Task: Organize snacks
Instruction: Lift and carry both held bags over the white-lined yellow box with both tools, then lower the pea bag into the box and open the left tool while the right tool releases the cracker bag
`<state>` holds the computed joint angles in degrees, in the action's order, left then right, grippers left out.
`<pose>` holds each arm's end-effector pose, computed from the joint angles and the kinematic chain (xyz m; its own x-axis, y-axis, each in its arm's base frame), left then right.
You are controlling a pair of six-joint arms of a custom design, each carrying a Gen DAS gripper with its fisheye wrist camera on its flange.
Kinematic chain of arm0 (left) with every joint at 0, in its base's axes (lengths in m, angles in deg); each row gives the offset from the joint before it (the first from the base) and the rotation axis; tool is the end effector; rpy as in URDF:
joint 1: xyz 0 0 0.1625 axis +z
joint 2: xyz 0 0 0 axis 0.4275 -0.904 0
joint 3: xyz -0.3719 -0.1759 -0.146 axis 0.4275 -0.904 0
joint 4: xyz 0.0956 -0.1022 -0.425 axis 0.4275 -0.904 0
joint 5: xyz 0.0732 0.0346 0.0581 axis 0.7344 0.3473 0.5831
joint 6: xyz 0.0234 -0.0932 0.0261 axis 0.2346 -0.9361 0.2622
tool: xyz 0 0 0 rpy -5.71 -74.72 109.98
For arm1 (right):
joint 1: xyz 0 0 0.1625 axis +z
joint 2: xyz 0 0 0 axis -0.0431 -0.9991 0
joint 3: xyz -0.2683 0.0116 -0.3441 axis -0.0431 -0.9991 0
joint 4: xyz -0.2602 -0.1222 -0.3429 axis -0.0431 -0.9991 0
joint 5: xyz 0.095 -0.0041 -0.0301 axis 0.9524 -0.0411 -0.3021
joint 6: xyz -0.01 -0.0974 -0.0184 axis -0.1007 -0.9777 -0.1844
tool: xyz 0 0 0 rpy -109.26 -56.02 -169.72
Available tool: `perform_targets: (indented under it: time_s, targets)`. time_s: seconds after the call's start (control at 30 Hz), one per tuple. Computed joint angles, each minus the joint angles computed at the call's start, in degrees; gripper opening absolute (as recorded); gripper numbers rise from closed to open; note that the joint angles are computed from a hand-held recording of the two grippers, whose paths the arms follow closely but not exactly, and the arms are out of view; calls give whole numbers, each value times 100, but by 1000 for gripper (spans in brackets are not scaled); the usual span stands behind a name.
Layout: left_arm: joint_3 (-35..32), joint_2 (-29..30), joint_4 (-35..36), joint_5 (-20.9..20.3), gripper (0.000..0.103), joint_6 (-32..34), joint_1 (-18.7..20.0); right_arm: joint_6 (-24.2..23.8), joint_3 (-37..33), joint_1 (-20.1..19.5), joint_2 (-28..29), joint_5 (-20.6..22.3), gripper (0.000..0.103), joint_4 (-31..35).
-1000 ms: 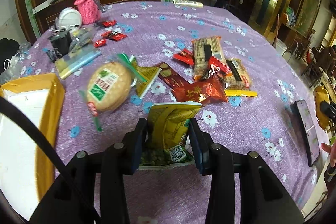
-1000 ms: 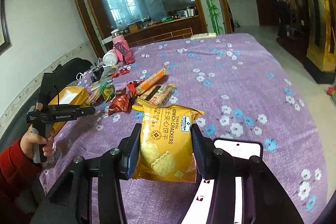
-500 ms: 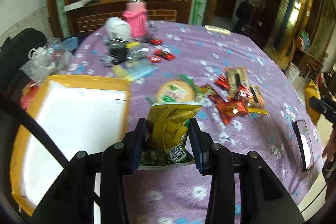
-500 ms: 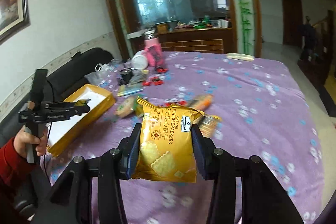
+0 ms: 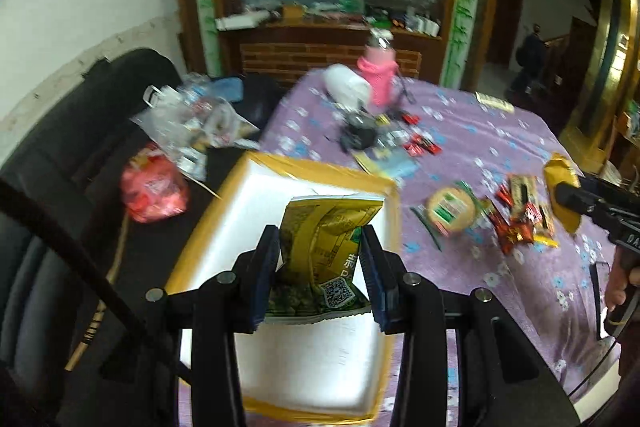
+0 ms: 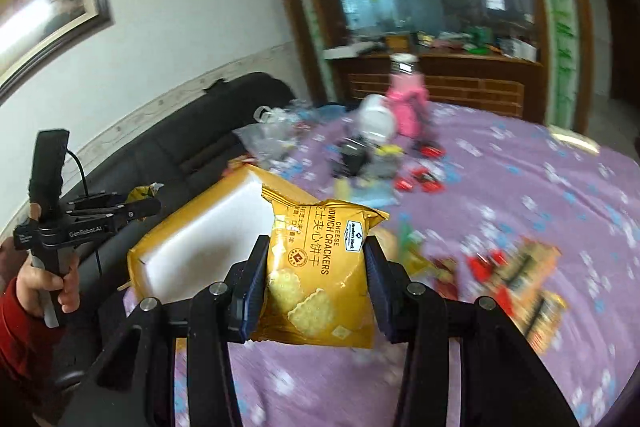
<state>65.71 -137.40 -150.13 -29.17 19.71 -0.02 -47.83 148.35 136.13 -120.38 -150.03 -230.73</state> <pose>-0.1796 -0.3060 0.3115 -0.6140 0.5003 -0.6104 0.7597 0.5843 -0.2854 0.2794 -0.2084 0.1605 -0.8350 -0.0767 0.5449 -0.4897 0.5553 -0.6722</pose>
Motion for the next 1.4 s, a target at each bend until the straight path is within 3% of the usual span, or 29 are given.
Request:
perform_targets:
  time_s: [0.17, 0.27, 0.5, 0.7, 1.0, 1.4]
  targets:
    - [-350, 202, -256, 300, 42, 346, 117, -747, -738, -352, 492, 801, 45, -31]
    - [-356, 558, -916, 345, 42, 709, 416, -1043, -1013, -574, 803, 1061, 45, -30]
    - [-267, 1840, -2530, 127, 42, 1358, 1469, -1182, -1255, -1145, 1283, 1340, 45, 174]
    - [-337, 2746, -3325, 367, 42, 1678, 1830, -1286, -1484, -1493, 1524, 1390, 45, 324]
    - [-529, 3317, -3506, 380, 43, 1815, 2025, -1378, -1724, -1719, 1747, 1515, 45, 506]
    - [-1000, 4100, -3131, 191, 43, 1525, 2483, -1431, -1909, -2053, 1959, 1462, 45, 891]
